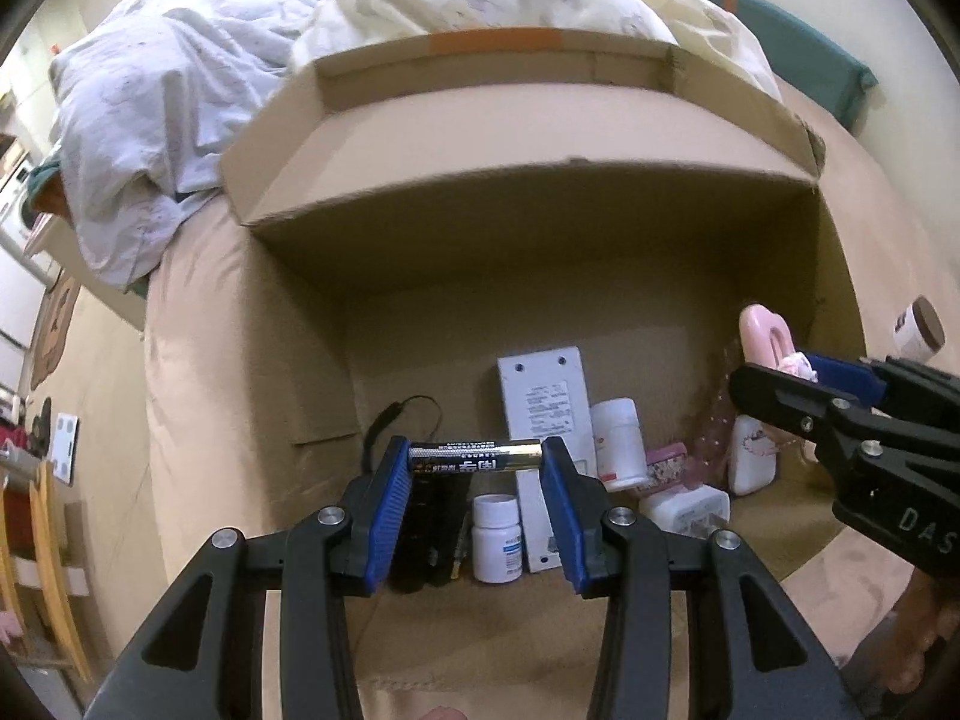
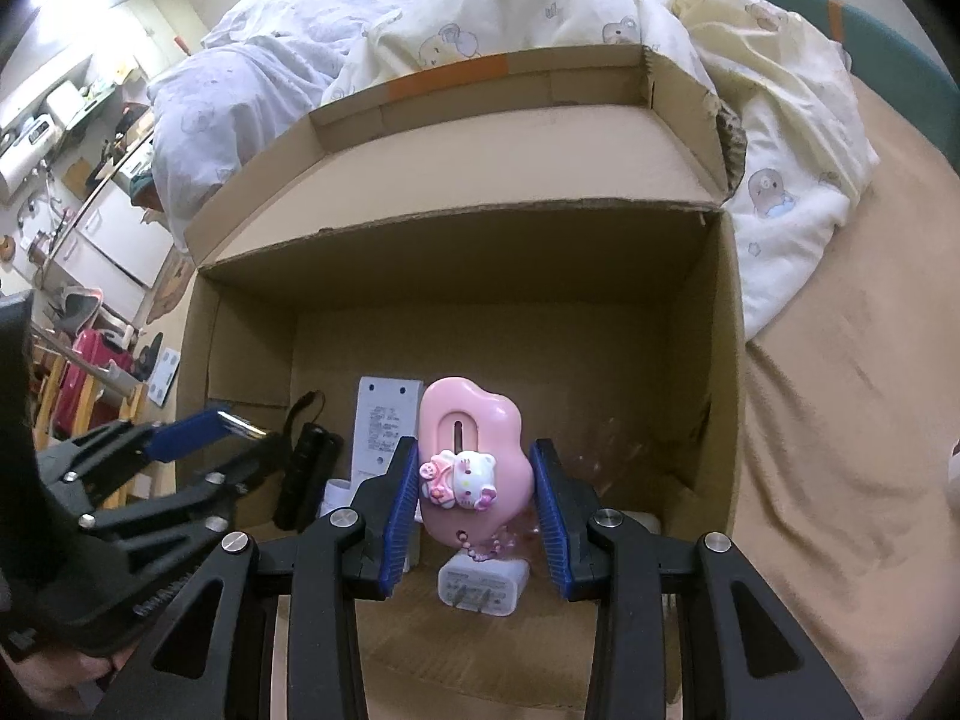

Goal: Organize rigid objects
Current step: 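Lift the AA battery and pink item and carry both into the box, then release the AA battery with the left tool while the right tool releases the pink item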

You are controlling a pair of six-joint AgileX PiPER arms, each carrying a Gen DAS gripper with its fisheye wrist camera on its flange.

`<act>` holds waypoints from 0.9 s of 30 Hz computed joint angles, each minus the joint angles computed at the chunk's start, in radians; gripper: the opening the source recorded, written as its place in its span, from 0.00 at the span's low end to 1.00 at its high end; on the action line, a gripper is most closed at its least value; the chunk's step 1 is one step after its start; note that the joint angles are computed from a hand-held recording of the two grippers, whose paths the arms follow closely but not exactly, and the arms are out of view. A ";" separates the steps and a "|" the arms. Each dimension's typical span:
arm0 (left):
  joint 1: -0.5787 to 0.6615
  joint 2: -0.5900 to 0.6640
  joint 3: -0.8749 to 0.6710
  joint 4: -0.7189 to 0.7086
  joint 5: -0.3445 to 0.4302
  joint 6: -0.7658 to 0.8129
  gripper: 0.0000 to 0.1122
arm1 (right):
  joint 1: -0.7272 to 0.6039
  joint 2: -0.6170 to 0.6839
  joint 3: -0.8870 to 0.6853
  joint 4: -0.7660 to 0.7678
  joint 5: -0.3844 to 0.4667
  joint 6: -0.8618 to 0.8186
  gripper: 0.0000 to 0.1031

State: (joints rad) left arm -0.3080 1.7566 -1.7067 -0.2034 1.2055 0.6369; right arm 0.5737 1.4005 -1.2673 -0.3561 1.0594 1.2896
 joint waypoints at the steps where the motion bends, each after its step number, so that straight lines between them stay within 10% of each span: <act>1: -0.005 -0.005 0.013 0.003 -0.014 0.006 0.35 | 0.001 0.001 0.001 0.004 -0.002 -0.001 0.38; 23: -0.016 0.044 0.019 0.027 -0.032 -0.023 0.36 | -0.023 0.011 0.015 0.072 -0.032 -0.013 0.39; 27: -0.012 0.031 0.017 0.024 -0.029 -0.038 0.69 | -0.015 -0.007 0.017 0.035 -0.031 0.021 0.64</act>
